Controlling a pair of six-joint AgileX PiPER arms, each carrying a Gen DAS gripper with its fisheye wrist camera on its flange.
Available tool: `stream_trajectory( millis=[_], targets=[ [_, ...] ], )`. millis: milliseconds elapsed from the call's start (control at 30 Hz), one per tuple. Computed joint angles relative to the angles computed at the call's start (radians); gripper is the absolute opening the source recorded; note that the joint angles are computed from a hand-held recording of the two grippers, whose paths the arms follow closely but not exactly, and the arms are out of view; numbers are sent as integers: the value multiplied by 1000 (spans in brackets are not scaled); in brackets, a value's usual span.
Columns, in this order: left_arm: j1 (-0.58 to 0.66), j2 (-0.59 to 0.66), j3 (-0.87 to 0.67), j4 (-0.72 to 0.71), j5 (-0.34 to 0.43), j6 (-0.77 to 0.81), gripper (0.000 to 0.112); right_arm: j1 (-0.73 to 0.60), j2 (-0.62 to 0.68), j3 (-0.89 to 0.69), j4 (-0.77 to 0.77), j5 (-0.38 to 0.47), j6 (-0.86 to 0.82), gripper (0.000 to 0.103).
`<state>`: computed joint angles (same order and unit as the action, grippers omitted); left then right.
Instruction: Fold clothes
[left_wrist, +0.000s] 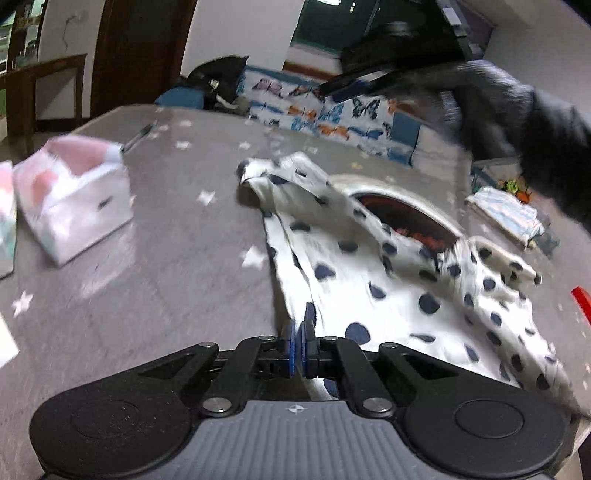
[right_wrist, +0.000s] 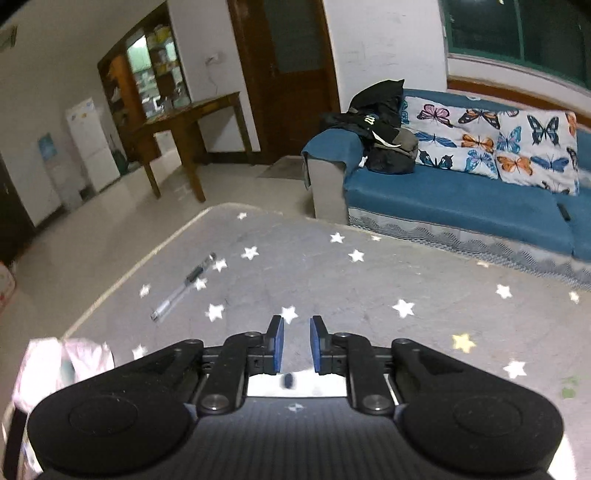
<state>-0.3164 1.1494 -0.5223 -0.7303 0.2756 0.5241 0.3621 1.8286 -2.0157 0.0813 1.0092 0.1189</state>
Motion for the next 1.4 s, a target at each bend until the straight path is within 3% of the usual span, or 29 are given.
stream_trajectory(
  millis=[133,333,400,567,633,700,833,967,1067,1167,1233,1400],
  targets=[
    [-5,-5,-7,31,1,-20,8,-71,-99,99,-46,68,-54,15],
    [-67,-22,-42,331,-51,-331,8,-233,-271,375,-99,114,-136,15],
    [-77,-12,-61,344,-55,-346,9,-290,-322,465,-96,112,-174,16],
    [-159,26,-104,441,-71,-445,10,-479,-456,678,18,84,-327,20],
    [-209,51,-125,466,-76,-477,13,-541,-477,710,70,84,-382,28],
    [-259,76,-146,472,-80,-491,14,-585,-494,734,117,88,-436,28],
    [-357,129,-188,409,-90,-436,21,-627,-514,773,211,99,-546,30],
    [-438,188,-226,313,-97,-333,25,-570,-522,808,184,67,-587,38],
    [-460,224,-240,140,-87,-145,25,-542,-526,833,157,46,-619,37],
    [-460,258,-251,-8,-67,23,25,-542,-532,845,157,29,-646,27],
    [-456,278,-256,-99,-49,126,26,-541,-526,834,162,27,-667,15],
    [-459,325,-271,-208,-13,262,26,-474,-496,790,57,-60,-630,13]
  ],
)
